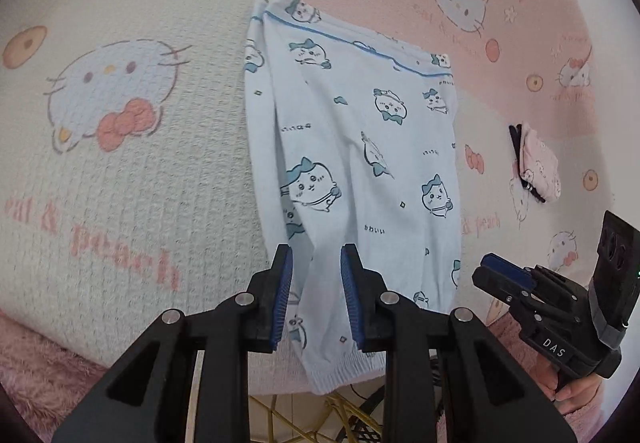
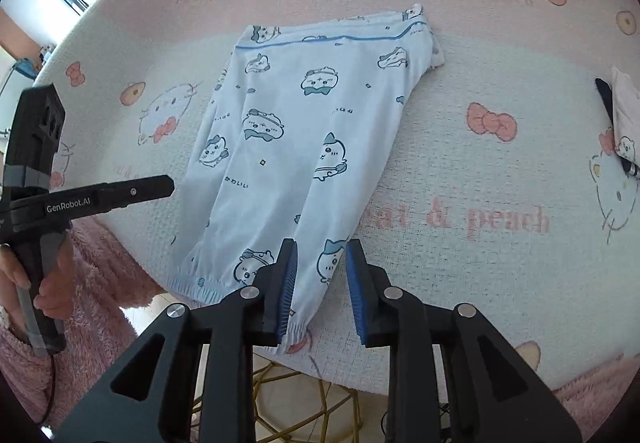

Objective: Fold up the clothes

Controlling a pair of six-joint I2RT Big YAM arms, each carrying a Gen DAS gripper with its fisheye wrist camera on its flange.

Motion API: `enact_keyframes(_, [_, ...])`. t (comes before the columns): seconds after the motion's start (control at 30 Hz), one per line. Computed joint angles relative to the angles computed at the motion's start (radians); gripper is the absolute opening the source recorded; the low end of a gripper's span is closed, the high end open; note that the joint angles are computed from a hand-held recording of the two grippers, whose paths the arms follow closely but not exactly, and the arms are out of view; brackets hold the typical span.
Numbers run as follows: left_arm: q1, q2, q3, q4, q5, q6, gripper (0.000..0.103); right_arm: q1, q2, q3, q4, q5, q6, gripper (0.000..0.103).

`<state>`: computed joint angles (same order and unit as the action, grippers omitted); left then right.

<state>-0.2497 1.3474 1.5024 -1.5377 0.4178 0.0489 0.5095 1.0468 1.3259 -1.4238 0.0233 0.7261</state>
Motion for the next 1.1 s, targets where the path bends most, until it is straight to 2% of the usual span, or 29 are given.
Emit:
enact_keyframes(0.1, [-0.044,0.025,-0.007,0.012,-0.046,-0.011,0.027,-0.012,0.028,-0.006,0.0,-0.013,-0.022,0.025])
enact_keyframes(0.27, [-0.027,0.016,-0.044,0.036,0.037,-0.013,0.027,-0.041,0.02,-0.062,0.039,-0.06,0.001,0.026])
enact_keyframes(0.33, [-0.036,-0.001,-0.056,0.058,0.016,0.002,0.026,-0.05,0.012,-0.091,0.053,-0.075,0.02,0.027])
enact_keyframes(0.4, [-0.033,-0.017,-0.062,0.08,0.006,0.001,0.01,-0.062,-0.001,-0.118,0.073,-0.093,0.043,0.03])
enact_keyframes(0.53, [-0.013,-0.059,-0.068,0.117,0.012,-0.007,0.006,-0.088,-0.029,-0.144,0.103,-0.129,0.087,0.031])
enact_keyframes(0.63, [0.018,-0.092,-0.072,0.127,0.015,-0.027,0.002,-0.089,-0.041,-0.155,0.106,-0.123,0.09,0.031])
enact_keyframes(0.73, [0.058,-0.075,-0.065,0.091,0.059,-0.018,0.002,-0.078,-0.057,-0.164,0.112,-0.107,0.095,0.031])
enact_keyframes(0.8, [0.071,-0.047,-0.057,0.062,0.078,-0.022,0.002,-0.076,-0.07,-0.168,0.113,-0.096,0.108,0.031])
enact_keyframes(0.97, [0.019,-0.022,-0.071,0.117,0.041,-0.059,0.005,-0.087,-0.107,-0.165,0.125,-0.084,0.128,0.032])
enact_keyframes(1.03, [0.009,-0.013,-0.068,0.111,0.039,-0.057,0.009,-0.09,-0.114,-0.163,0.112,-0.072,0.128,0.032])
enact_keyframes(1.07, [0.004,-0.009,-0.067,0.108,0.033,-0.058,0.018,-0.093,-0.118,-0.165,0.107,-0.073,0.129,0.032])
enact_keyframes(1.1, [0.003,-0.012,-0.07,0.111,0.027,-0.063,0.03,-0.098,-0.122,-0.167,0.104,-0.077,0.133,0.032])
